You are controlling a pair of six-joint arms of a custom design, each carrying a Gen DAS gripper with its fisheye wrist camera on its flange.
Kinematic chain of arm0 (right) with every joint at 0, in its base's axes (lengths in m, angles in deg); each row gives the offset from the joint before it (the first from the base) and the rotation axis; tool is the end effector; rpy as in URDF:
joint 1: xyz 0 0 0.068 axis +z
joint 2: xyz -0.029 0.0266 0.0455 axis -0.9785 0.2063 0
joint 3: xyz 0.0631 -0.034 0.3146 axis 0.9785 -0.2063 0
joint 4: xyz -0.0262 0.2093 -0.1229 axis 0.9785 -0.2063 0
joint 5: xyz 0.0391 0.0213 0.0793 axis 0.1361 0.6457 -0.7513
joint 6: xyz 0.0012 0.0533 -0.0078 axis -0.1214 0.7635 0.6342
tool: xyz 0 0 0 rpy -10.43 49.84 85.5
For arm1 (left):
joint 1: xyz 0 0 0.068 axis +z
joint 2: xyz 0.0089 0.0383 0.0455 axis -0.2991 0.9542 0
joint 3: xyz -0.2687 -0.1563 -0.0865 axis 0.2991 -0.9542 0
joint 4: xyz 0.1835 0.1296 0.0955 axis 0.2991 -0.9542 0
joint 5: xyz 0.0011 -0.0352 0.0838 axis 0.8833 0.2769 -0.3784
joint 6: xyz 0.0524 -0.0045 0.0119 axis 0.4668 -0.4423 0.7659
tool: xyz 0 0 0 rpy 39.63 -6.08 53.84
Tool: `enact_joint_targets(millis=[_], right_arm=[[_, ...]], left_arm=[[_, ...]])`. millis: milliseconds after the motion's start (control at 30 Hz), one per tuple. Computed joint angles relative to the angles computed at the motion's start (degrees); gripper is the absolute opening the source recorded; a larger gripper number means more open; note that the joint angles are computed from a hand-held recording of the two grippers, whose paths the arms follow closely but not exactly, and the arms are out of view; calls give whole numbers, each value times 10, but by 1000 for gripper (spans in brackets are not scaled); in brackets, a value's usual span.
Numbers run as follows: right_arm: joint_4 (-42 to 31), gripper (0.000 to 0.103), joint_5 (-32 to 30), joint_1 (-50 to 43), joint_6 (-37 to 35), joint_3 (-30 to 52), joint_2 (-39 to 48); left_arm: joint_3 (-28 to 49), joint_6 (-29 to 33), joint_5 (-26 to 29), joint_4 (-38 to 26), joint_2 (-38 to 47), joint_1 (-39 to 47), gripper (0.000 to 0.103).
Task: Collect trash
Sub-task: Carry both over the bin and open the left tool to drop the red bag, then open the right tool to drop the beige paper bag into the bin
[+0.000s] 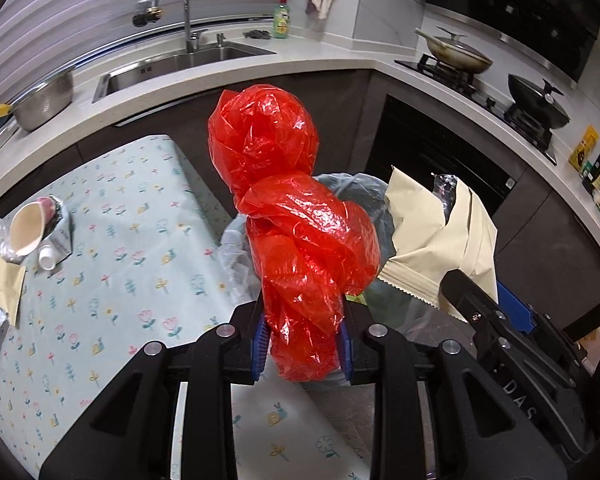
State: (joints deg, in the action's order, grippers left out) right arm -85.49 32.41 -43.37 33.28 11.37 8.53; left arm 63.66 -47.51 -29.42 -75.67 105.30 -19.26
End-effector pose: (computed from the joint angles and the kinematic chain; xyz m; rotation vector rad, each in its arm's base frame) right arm 0.2795 0.1816 0.2433 0.2177 2.2709 0.3486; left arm 0.3105 -0.0130 0.2747 0.0348 2.4357 -0.1309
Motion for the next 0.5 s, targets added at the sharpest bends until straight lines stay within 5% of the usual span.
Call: enact_joint_targets(millis=[167, 333, 500], right_arm=[[8, 46, -4, -16, 5, -16, -2], [8, 46, -8, -22, 8, -15, 5], [9, 46, -13, -22, 7, -9, 15]], left_arm=[[9, 4, -4, 10, 30, -18, 30], [12, 1, 1, 24, 47, -10, 57], [16, -11, 6, 26, 49, 7, 70]])
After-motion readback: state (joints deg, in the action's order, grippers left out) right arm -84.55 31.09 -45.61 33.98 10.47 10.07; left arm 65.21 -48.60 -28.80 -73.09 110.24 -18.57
